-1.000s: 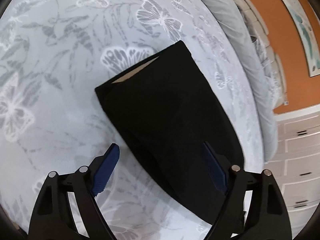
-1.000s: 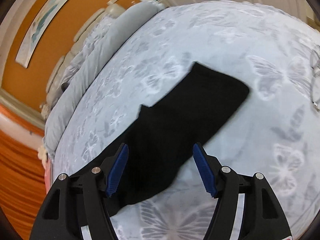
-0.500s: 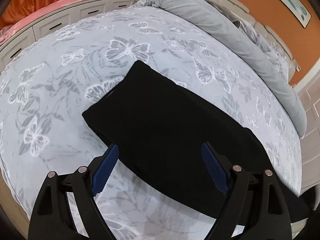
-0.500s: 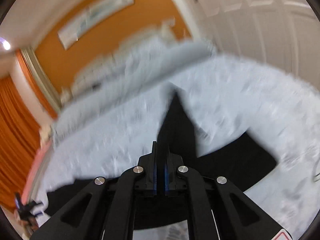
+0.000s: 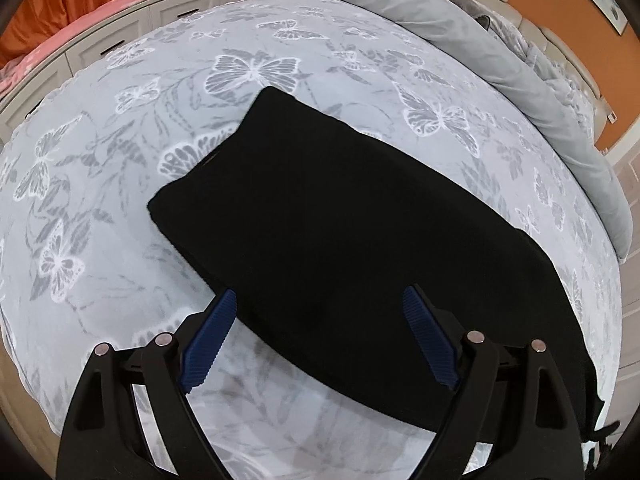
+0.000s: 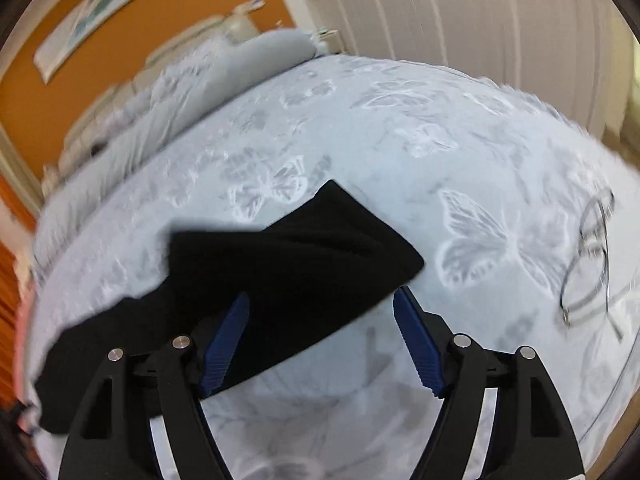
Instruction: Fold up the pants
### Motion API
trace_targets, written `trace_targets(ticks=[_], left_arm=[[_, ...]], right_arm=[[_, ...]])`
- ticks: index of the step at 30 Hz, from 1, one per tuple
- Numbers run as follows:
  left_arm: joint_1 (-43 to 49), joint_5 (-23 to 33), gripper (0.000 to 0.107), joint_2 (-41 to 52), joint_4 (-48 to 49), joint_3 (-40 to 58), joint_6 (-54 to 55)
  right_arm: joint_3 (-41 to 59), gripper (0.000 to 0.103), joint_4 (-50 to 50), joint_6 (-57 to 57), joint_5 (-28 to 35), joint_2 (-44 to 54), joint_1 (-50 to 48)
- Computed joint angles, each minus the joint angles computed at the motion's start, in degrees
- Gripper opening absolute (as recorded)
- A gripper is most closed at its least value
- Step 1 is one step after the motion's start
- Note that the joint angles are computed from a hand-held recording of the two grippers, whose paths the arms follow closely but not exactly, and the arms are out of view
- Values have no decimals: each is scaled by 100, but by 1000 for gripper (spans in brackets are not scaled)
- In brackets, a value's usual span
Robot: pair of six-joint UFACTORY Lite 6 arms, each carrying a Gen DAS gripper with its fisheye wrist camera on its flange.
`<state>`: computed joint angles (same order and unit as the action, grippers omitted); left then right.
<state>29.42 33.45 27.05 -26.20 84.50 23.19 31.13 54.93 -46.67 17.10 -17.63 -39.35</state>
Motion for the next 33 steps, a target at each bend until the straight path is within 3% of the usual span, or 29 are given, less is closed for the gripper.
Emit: trace_targets(ticks=[2, 3, 4, 5, 6, 9, 11, 13, 17, 19, 20, 21, 24, 26, 28, 33], left_arm=[[-98, -84, 84, -43, 123, -69, -90], [-130, -111, 84, -49, 177, -79, -128], [-160, -130, 84, -54, 217, -90, -161], [-170, -125, 84, -44, 215, -78, -157], [-180, -119, 84, -20, 243, -46, -187], [-178, -91, 84, 19, 233, 6, -196], [-157, -28, 85, 96, 172, 105, -130], [-159, -31, 86, 149, 260, 163, -161], [-77, 64, 89, 182, 85, 217, -52], [-21, 91, 89, 181, -2, 219, -19], [-3, 103, 90, 179, -20, 218, -17], [11, 112, 90, 170, -50, 203, 1], [31, 87, 90, 105, -114, 119, 86], [36, 72, 90, 60, -160, 65, 179], [41, 105, 90, 49, -221, 56, 265], [182, 180, 90, 81, -246, 171, 480]], right_arm=[[25, 73, -223, 202, -607, 238, 491], [46, 64, -268, 208, -846, 395, 729], [87, 51, -275, 217, -902, 486, 829], [228, 4, -86, -14, -760, 651, 757], [387, 0, 273, -357, -497, 844, 553], [531, 0, 1295, -1116, 16, 551, -152], [734, 0, 1031, -782, -74, 763, -417], [825, 11, 401, -120, -243, 1316, -796], [801, 11, 714, -553, 328, 1565, -1282], [672, 32, 1132, -1000, 372, 1278, -1156], [629, 55, 1173, -1027, 328, 1183, -1060], [611, 58, 1130, -900, 107, 1118, -813], [754, 58, 1096, -778, -68, 1354, -445], [860, 51, 1139, -763, -242, 1591, -204], [962, 5, 833, -473, -539, 1828, 91], [612, 4, 938, -423, -217, 600, -72]])
